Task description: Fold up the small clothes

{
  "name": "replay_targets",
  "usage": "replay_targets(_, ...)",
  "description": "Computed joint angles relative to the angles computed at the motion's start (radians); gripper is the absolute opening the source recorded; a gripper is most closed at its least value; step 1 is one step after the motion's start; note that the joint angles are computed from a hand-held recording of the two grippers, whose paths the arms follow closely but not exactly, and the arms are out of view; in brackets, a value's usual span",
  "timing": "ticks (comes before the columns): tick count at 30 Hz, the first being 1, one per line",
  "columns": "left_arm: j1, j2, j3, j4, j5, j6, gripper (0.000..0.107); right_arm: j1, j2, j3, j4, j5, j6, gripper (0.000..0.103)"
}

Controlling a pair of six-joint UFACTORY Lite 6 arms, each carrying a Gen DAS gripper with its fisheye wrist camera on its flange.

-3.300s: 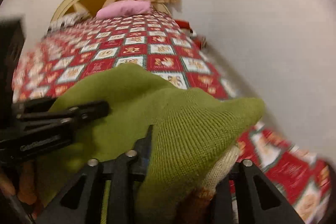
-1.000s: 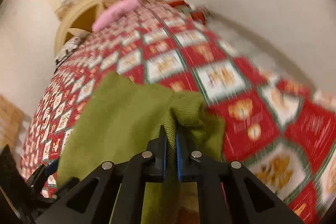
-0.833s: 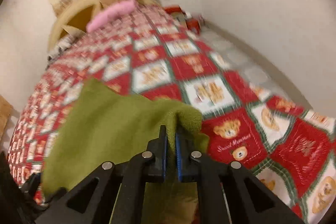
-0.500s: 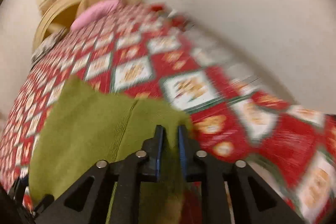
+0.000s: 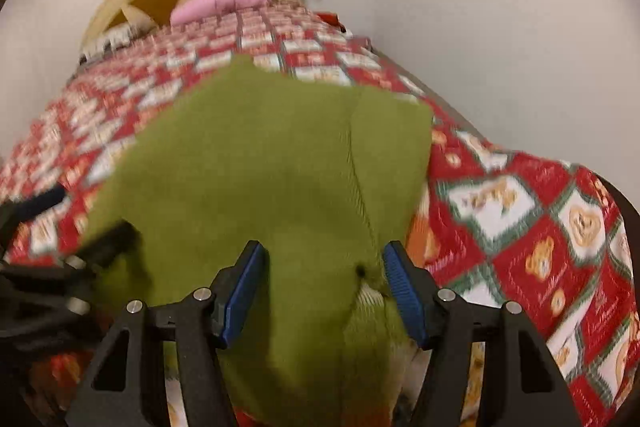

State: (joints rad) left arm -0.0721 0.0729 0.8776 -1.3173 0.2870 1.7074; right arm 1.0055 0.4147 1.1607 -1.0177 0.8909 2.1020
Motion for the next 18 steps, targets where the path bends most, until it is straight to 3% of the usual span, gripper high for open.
replay_targets(5,0.036,-0.096,-0.077,0.064,0.038,-0.019,0.103,0.127,-0.091,-0.049,0.053,0.092,0.133,0.064)
replay_targets(9,0.090,-0.230,-0.170,0.043,0.112,0.049,0.103,0.287,-0.141,-0.015,0.115,0.284,0.157,0.066)
replay_targets(12,0.130,-0.303,-0.204,0.125,0.177,-0.016,0.103,0.400,-0.143,0.050,0.162,0.440,0.167,0.069)
replay_targets(18,0.214,-0.435,-0.256,0.179,0.290,-0.036,0.103,0.518,-0.093,0.194,0.187,0.611,0.192,0.069)
